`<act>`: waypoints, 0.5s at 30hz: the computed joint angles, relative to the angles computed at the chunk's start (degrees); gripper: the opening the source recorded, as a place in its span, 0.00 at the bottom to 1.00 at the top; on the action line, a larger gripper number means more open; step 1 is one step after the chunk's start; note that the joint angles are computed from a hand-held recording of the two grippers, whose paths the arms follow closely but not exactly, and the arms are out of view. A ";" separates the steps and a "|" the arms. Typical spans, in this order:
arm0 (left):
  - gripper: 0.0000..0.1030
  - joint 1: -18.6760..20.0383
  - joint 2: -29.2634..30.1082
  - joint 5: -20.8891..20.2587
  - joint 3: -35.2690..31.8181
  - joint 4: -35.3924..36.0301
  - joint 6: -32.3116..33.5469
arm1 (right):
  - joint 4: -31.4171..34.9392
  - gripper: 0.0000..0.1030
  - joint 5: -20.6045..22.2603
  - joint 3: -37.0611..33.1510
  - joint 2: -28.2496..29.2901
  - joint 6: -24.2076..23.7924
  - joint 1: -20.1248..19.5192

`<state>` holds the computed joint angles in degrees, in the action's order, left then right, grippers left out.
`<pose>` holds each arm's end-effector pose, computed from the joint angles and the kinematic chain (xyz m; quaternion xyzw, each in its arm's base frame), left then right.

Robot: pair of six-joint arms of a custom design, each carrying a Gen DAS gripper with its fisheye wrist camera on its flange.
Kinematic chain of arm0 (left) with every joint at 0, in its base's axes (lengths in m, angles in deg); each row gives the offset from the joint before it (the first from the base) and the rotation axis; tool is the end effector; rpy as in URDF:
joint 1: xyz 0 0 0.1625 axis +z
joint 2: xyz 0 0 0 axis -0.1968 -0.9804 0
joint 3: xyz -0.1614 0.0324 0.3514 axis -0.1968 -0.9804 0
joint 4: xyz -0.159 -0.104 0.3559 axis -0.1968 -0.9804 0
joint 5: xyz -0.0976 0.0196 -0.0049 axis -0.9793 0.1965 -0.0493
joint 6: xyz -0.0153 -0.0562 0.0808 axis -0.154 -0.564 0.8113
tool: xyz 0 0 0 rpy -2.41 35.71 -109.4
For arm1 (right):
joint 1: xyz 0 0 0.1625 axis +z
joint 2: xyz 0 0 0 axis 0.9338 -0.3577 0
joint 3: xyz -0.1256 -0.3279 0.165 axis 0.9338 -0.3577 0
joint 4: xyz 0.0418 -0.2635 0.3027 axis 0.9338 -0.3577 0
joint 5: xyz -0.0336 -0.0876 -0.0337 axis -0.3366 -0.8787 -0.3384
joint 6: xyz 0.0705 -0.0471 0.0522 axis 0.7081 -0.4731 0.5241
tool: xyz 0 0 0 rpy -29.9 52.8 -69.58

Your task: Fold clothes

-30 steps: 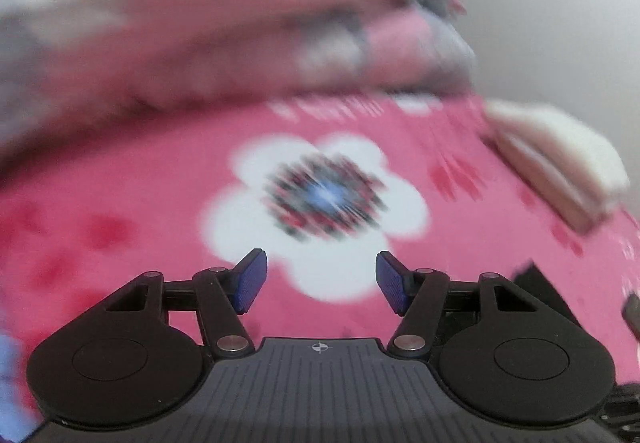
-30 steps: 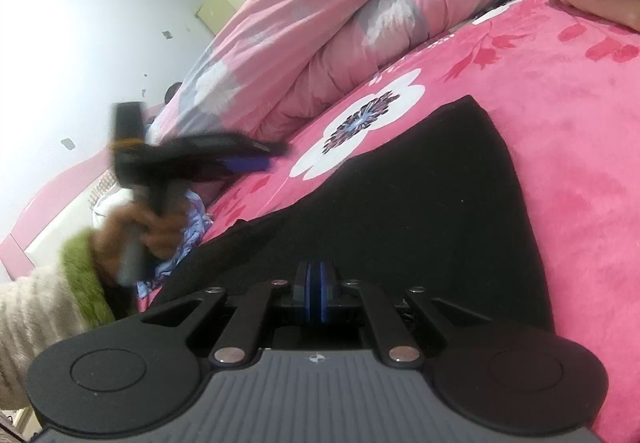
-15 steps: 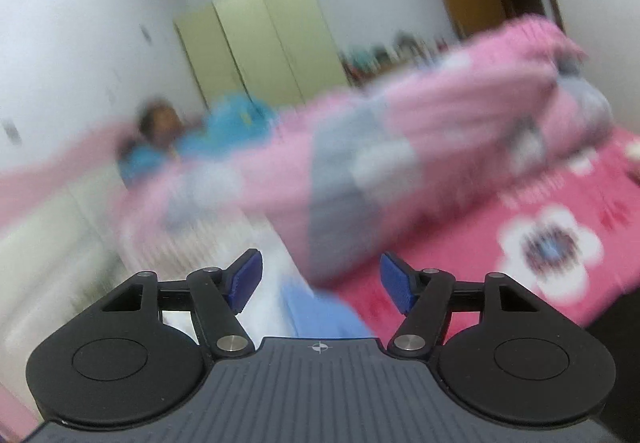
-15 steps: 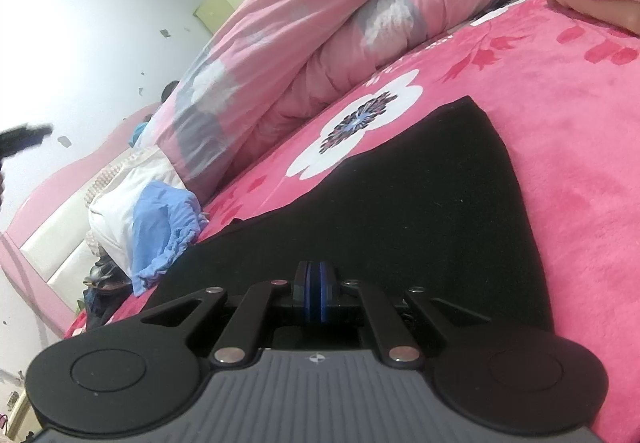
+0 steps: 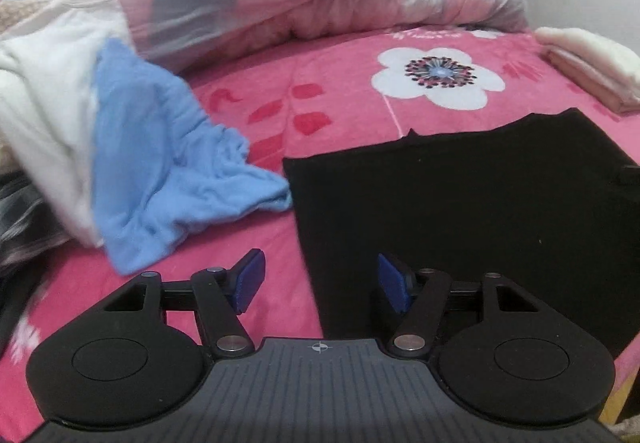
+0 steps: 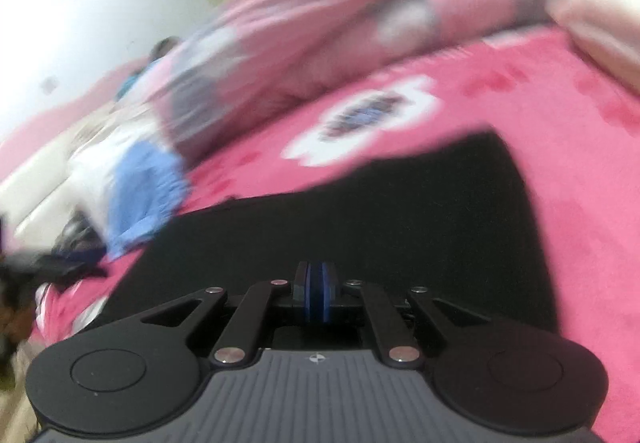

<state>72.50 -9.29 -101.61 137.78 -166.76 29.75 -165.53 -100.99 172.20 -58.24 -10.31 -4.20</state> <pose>-0.0285 -0.4679 0.2065 0.2775 0.8499 -0.3050 0.3281 0.0024 -0.3992 0.1883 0.2909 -0.8983 0.3283 0.0255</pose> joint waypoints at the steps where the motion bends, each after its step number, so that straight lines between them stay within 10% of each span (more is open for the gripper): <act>1: 0.61 0.80 0.78 -1.06 -0.75 -0.44 1.52 | 1.28 0.05 -0.04 0.70 -0.11 -1.36 2.20; 8: 0.63 6.14 4.98 -7.09 -3.70 -1.38 8.87 | -3.58 0.05 -10.78 -1.02 18.04 -8.37 20.29; 15: 0.65 11.20 2.70 -16.38 -6.58 4.78 5.47 | -15.68 0.06 -18.10 2.00 29.25 -19.24 24.85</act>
